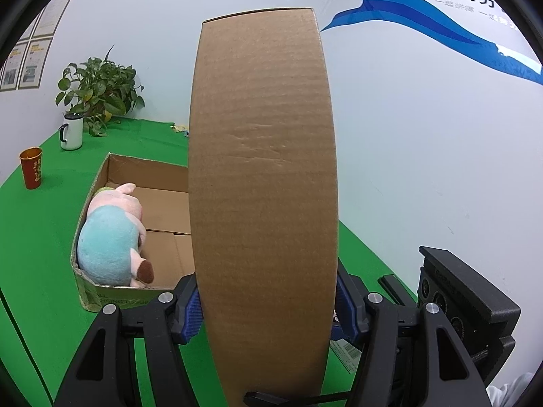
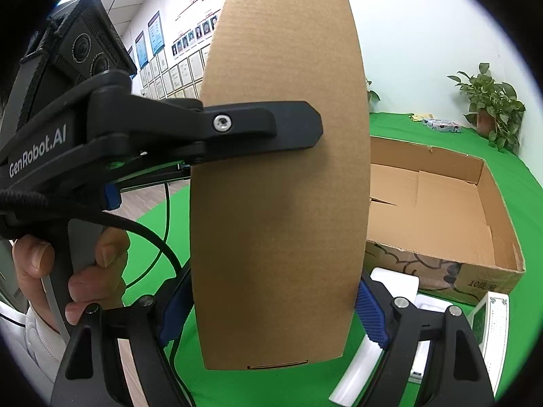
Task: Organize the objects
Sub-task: 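Lift the flat cardboard box upright with the left gripper toward the open box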
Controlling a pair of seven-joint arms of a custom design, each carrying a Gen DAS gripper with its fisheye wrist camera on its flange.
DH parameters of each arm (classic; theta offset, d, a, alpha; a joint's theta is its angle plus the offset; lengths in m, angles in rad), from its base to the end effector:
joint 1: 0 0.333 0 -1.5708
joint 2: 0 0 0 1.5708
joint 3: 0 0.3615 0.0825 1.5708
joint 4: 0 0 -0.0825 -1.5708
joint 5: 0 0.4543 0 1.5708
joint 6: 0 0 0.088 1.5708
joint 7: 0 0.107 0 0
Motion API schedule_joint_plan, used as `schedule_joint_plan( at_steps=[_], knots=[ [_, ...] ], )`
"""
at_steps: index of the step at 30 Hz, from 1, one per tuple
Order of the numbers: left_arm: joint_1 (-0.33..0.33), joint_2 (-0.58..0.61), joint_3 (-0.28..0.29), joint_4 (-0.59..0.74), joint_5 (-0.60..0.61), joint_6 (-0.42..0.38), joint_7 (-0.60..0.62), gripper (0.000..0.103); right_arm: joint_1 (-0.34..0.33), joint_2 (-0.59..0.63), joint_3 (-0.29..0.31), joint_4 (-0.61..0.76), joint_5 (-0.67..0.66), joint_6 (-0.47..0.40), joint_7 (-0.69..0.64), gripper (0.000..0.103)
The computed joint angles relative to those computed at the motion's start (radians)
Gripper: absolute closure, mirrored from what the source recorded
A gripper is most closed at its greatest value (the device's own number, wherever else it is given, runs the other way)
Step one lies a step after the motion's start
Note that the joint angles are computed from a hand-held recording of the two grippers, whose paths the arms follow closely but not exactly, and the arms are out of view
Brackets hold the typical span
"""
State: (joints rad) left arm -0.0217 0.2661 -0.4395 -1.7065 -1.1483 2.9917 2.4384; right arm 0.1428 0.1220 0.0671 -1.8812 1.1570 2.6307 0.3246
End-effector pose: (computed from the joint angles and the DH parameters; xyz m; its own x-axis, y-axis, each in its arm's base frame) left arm 0.7064 -0.2399 0.5480 -0.3974 -0.8222 0.4075 -0.5569 -0.1368 -0.8192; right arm 0.6905 0.1223 0.5181 0.6119 -0.7736 -0.1646 -0.5150 -0.2317 -0.8253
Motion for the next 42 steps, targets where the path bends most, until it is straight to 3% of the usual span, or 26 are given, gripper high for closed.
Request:
schedule_joint_plan(
  at_steps=[10,18,25,33,42],
  knots=[
    [0.014,0.024,-0.001,0.011,0.002,0.006,-0.019,0.043,0.0,0.042,0.01,0.046,-0.063,-0.006,0.067,0.02],
    [0.043,0.037,-0.05,0.014,-0.07,0.052,0.057,0.043,-0.009,0.049,0.018,0.053,-0.082,-0.016,0.071,0.02],
    [0.038,0.04,-0.053,0.022,-0.076,0.062,0.074,0.043,-0.011,0.044,0.02,0.048,-0.071,-0.01,0.062,0.02],
    [0.043,0.055,-0.051,0.053,-0.045,0.047,0.064,0.043,-0.009,0.053,0.018,0.072,-0.084,-0.011,0.082,0.02],
    [0.07,0.125,-0.053,0.13,0.1,0.02,-0.048,0.043,-0.018,0.122,0.028,0.168,-0.135,-0.033,0.137,0.02]
  ],
)
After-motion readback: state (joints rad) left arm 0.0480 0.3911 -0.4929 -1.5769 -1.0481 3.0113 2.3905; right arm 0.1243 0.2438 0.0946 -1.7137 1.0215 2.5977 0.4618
